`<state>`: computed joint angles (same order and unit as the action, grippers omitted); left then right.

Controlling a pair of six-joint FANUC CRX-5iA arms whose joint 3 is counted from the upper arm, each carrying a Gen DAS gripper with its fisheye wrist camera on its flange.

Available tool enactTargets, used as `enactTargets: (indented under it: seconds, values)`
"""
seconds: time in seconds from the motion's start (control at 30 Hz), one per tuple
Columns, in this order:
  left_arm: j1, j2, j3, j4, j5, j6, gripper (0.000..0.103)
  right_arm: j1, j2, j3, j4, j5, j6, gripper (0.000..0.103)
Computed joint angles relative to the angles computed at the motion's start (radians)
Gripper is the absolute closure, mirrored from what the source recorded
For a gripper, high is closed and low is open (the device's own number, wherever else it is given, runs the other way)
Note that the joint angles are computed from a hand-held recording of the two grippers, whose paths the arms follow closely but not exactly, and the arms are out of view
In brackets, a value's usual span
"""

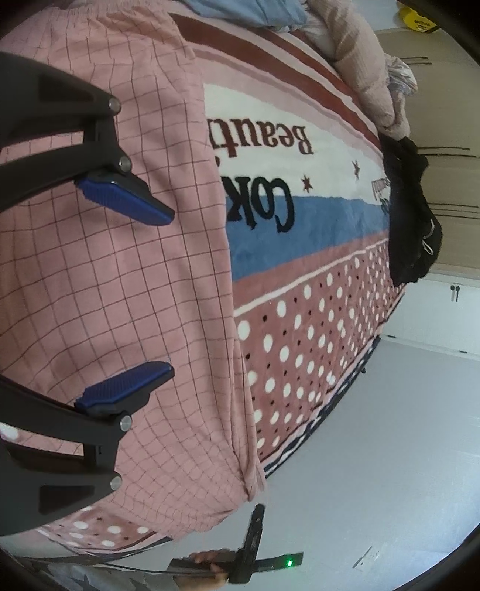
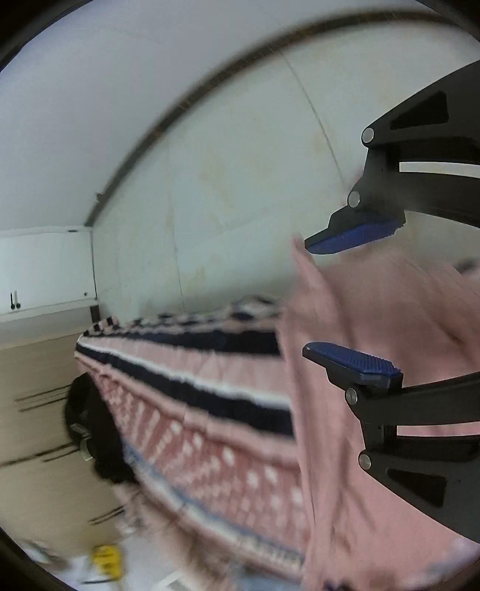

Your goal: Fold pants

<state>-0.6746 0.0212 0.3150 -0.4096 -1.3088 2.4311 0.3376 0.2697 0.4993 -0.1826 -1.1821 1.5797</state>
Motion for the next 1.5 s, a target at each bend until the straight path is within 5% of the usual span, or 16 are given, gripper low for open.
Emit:
enactTargets:
  seconds: [0.23,0.5,0.67,0.8,1.07,1.2,1.5]
  values:
    - [-0.025,-0.021,-0.01,0.0,0.026,0.014,0.03,-0.199,-0.093,-0.074,-0.433,-0.197,-0.009,0.052]
    - [-0.046,-0.03,-0.018,-0.003,0.023,0.032,0.03,-0.172,-0.148,-0.202,-0.509,-0.04,-0.018,0.056]
    - [-0.041,-0.052,-0.044,-0.007,0.021,0.049,0.03,-0.12,-0.14,-0.24,-0.466,0.097,-0.089,0.062]
    - [-0.033,-0.073,-0.066,-0.009,0.024,0.06,0.03,-0.085,-0.163,-0.291,-0.385,0.219,-0.188,0.099]
    - [-0.057,-0.117,-0.091,-0.045,0.012,0.097,0.03,-0.005,-0.329,-0.449,-0.192,0.427,-0.284,0.1]
    - [-0.078,-0.136,-0.102,-0.068,-0.009,0.119,0.03,0.003,-0.38,-0.489,-0.112,0.433,-0.35,0.101]
    - [-0.093,-0.17,-0.133,-0.083,-0.041,0.154,0.03,-0.027,-0.34,-0.469,-0.058,0.226,-0.386,0.095]
